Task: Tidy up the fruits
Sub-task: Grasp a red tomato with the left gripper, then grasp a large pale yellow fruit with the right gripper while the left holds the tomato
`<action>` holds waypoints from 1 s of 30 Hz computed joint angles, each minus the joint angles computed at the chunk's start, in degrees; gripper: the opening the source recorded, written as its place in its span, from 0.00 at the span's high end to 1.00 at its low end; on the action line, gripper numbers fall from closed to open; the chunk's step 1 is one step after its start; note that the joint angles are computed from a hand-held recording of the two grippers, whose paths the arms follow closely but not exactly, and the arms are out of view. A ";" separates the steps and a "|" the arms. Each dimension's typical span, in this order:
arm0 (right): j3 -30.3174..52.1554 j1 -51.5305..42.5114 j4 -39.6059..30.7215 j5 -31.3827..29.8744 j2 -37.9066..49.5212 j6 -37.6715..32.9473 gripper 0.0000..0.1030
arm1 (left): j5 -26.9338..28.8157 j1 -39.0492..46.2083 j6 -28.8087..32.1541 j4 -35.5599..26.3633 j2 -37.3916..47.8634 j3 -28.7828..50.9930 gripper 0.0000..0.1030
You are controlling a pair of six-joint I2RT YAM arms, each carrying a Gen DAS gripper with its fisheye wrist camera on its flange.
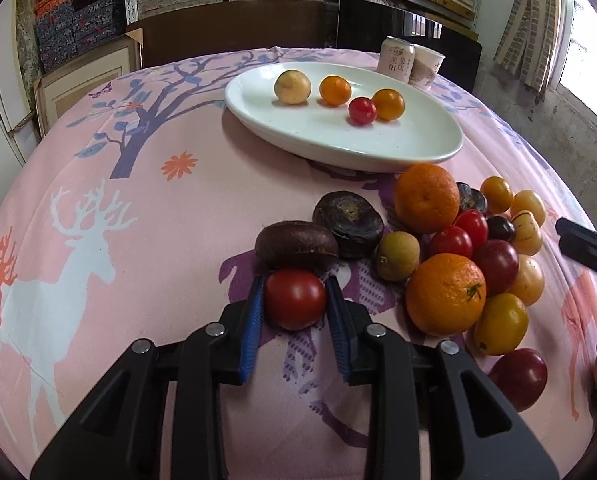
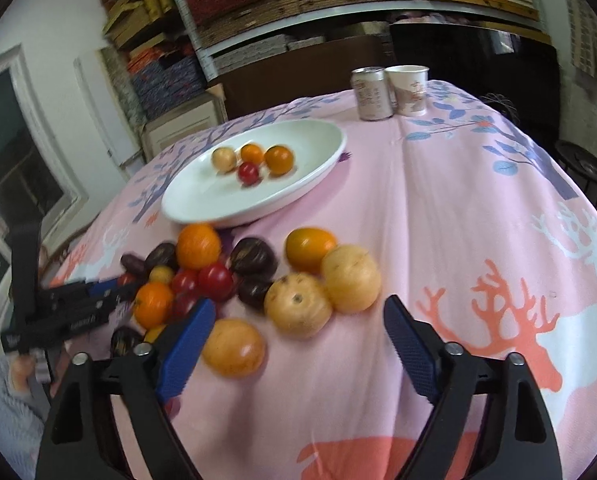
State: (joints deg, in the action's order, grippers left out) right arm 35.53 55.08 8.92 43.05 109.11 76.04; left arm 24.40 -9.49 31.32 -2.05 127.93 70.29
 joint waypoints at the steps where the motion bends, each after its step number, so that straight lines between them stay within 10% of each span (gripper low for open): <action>1: 1.03 0.62 -0.47 -0.61 0.76 -0.91 0.27 | -0.15 -0.08 -0.01 0.19 -0.04 -0.10 0.71; 10: 7.66 -1.12 -0.70 -10.05 6.32 -9.82 0.52 | 1.14 0.20 -0.80 -0.58 -0.16 0.02 0.71; 30: 3.43 0.38 3.37 -5.05 3.24 -6.61 0.58 | 5.03 2.39 -1.04 6.12 -7.31 -9.64 0.72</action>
